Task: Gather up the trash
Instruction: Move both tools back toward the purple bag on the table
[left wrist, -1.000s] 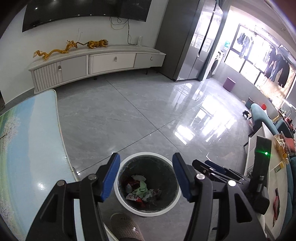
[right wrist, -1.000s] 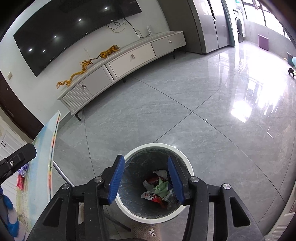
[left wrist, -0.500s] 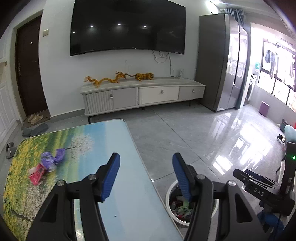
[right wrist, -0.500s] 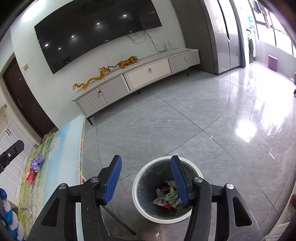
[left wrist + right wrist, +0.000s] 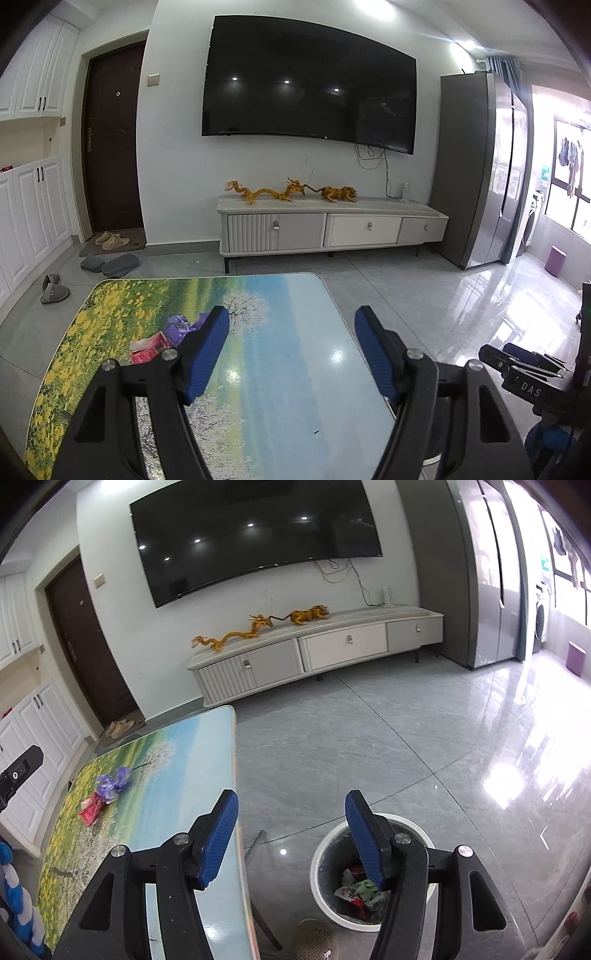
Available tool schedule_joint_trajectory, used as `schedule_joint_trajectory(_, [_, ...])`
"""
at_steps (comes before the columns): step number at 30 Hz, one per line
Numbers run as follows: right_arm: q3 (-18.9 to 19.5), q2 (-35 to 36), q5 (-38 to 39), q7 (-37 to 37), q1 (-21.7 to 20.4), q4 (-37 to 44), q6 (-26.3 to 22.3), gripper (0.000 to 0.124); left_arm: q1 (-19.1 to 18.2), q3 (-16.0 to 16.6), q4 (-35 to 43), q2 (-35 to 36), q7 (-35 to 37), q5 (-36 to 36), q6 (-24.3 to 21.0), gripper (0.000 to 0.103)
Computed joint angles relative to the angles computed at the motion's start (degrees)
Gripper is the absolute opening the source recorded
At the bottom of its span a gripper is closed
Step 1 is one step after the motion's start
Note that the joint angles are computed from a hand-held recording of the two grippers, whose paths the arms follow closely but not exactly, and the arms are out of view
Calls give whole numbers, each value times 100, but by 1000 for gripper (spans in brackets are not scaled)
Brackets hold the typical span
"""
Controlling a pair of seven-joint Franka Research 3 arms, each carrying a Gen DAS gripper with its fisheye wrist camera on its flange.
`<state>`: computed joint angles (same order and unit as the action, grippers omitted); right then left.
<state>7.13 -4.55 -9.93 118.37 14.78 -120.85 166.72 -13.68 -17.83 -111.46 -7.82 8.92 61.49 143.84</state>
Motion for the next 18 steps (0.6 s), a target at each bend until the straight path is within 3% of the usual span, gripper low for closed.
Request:
schedule_joint_trajectory(13, [73, 495, -233, -235, 525, 778, -406, 59, 541, 139, -937, -739, -214, -236, 525, 69])
schedule_joint_trajectory(18, [26, 883, 144, -713, 783, 1237, -550, 59, 830, 275, -1353, -944, 74, -377, 884, 79])
